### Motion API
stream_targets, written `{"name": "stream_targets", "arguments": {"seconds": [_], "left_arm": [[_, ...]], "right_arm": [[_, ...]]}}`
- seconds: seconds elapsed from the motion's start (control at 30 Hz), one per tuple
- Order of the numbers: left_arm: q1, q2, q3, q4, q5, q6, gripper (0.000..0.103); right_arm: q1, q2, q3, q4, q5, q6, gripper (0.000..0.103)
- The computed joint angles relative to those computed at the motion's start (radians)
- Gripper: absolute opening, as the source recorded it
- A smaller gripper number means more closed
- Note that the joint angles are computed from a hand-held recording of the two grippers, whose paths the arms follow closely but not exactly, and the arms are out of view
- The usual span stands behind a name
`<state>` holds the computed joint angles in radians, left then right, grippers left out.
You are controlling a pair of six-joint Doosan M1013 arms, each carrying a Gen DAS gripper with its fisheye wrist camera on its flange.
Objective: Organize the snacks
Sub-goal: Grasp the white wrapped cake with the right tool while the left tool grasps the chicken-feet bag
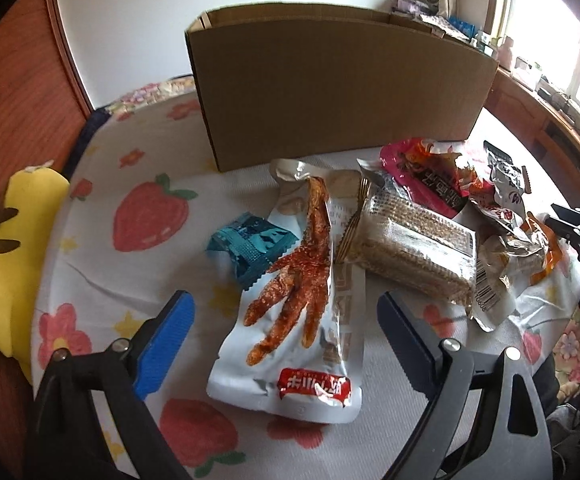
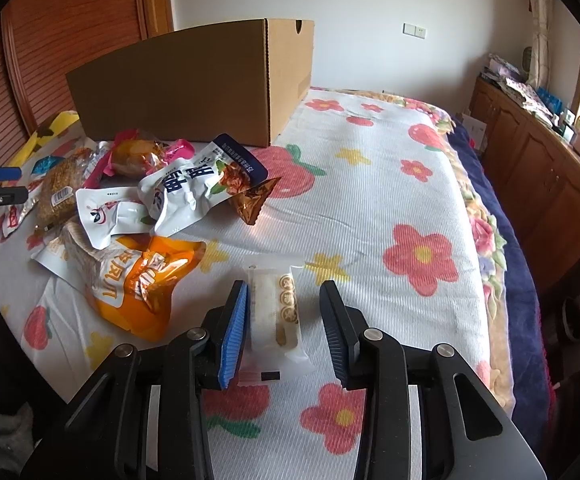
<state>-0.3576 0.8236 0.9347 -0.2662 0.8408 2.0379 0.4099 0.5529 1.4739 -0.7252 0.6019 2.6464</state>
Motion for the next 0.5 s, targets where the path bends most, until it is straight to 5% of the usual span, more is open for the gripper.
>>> {"name": "stream_targets", "arguments": {"seconds": [0.3,0.5], "left_arm": [[-0.003,0.045,-0.076,0.014,0.080,-0.028,0.093],[-0.007,0.054,-0.084,0.015,0.094,0.005,0.072]], "right_arm": [[0.001,0.001,0.002,-0.016,-0.008,0.011,0.037],[0.001,0.001,0.003,-0.023,-0.012,0.016,0.037]]}}
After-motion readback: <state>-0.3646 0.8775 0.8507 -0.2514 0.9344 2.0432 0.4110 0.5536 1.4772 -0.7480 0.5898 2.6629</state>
